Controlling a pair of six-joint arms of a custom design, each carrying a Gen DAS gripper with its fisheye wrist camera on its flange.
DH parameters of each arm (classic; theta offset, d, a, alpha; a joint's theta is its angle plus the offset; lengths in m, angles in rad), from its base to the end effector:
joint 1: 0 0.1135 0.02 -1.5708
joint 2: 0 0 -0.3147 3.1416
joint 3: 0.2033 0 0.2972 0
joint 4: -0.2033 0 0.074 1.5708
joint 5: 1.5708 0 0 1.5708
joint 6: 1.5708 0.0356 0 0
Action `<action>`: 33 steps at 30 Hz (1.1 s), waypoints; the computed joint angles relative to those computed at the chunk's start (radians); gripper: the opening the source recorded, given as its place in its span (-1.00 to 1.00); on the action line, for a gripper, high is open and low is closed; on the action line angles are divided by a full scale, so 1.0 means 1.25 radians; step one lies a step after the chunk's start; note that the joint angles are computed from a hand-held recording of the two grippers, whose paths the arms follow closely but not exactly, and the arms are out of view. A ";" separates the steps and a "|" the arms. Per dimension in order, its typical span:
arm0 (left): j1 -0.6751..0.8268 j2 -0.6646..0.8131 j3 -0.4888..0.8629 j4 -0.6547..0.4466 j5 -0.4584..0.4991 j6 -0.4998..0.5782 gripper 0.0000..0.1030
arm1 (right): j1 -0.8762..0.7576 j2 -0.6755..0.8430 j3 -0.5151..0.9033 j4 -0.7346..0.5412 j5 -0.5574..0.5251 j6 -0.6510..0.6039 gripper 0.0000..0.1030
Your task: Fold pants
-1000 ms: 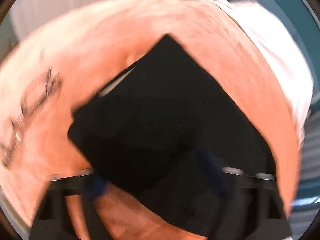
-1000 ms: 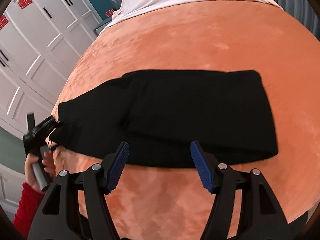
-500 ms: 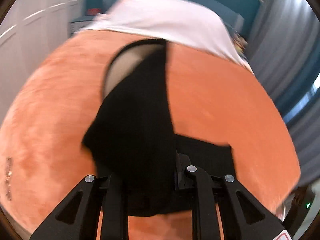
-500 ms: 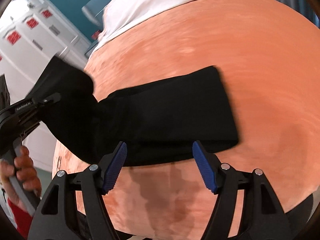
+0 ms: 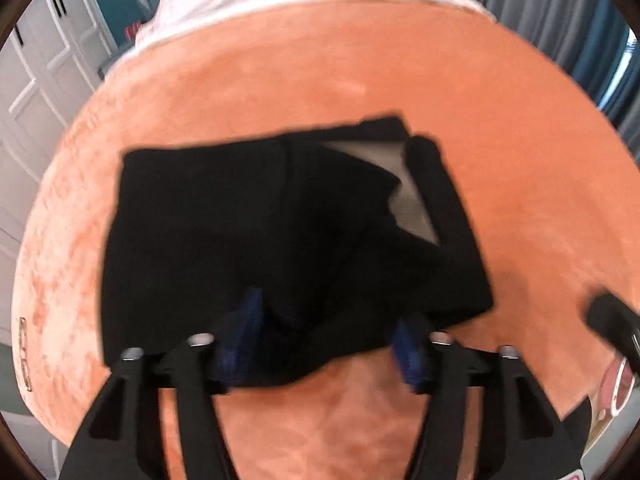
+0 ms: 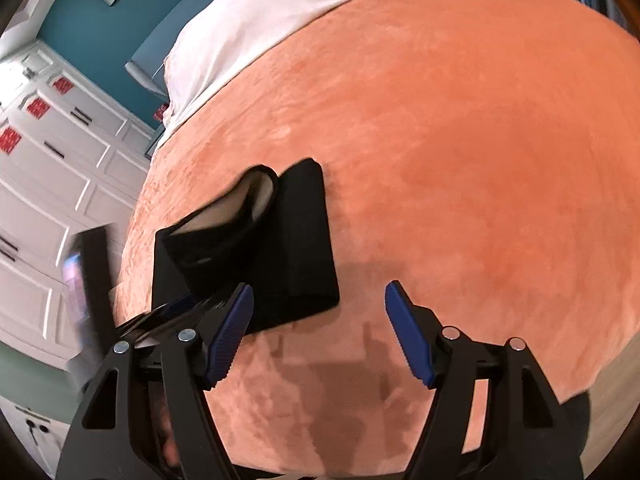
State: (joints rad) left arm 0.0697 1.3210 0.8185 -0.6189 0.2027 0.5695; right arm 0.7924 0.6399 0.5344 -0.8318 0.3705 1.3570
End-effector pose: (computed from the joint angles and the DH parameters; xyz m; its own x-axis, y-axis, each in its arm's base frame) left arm 0.2733 0.0119 0.2328 -0.7464 0.4774 -0.4636 0.5005 0.8619 0.0815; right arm 0.0982 0.0812 0.2440 -0.6216 0.6670 -0.4108 0.4441 0.7321 0.5166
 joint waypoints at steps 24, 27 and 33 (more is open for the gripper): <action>0.328 0.076 0.170 -0.108 0.049 0.142 0.67 | -0.192 0.389 0.137 0.237 -0.136 -0.351 -0.57; 0.289 0.111 0.177 -0.121 0.022 0.112 0.67 | -0.223 0.487 0.048 0.332 -0.217 -0.358 -0.48; 0.278 0.155 0.213 -0.148 0.032 0.081 0.67 | -0.224 0.341 0.053 0.286 -0.174 -0.300 -0.20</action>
